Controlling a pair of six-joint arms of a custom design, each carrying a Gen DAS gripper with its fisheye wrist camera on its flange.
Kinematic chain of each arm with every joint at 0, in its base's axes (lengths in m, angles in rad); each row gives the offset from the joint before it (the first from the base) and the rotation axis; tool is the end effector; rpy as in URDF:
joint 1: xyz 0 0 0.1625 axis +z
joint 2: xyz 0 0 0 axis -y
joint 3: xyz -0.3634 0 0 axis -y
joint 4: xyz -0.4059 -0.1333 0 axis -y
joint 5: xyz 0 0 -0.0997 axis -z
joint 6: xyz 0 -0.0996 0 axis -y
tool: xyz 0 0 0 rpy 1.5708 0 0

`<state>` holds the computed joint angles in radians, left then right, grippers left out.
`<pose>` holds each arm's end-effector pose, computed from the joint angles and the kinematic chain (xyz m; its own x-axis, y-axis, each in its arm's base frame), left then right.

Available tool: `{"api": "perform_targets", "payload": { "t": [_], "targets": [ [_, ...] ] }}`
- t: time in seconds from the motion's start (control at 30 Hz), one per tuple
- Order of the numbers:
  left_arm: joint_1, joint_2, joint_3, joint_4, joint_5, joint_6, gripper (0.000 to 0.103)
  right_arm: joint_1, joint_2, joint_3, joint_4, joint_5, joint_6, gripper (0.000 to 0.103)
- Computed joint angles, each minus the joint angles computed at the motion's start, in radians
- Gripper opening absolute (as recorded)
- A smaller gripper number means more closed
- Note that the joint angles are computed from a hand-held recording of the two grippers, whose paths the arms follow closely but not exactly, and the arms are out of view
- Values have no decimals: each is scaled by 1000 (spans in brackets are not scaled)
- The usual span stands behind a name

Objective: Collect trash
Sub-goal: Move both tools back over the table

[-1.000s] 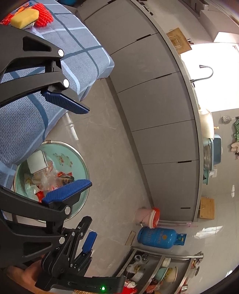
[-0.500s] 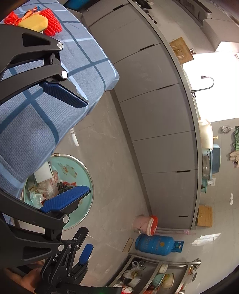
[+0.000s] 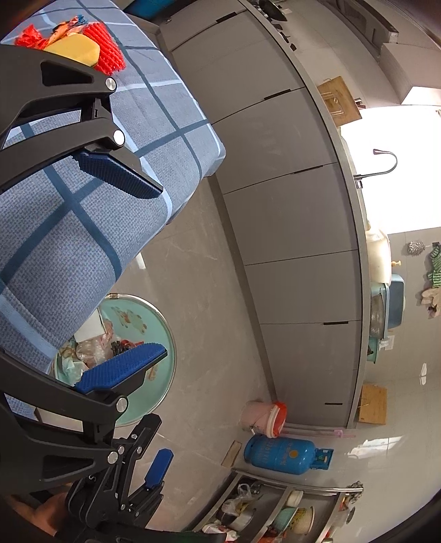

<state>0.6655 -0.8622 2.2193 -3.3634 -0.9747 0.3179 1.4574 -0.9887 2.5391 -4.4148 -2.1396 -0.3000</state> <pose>-0.2354 -0.4253 0.0091 -0.4394 0.6544 -0.6154 0.8954 0.3740 -0.2416 0.0434 -0.3230 0.1332 -0.7529 0.5025 0.4251 -0.2005 0.4400 -0.8753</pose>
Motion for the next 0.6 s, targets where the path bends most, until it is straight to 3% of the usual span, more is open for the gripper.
{"api": "perform_targets", "payload": {
  "t": [0.6],
  "targets": [
    [33,-117,67,13,15,-7,86,158,51,-80,66,-108,-11,73]
  ]
}}
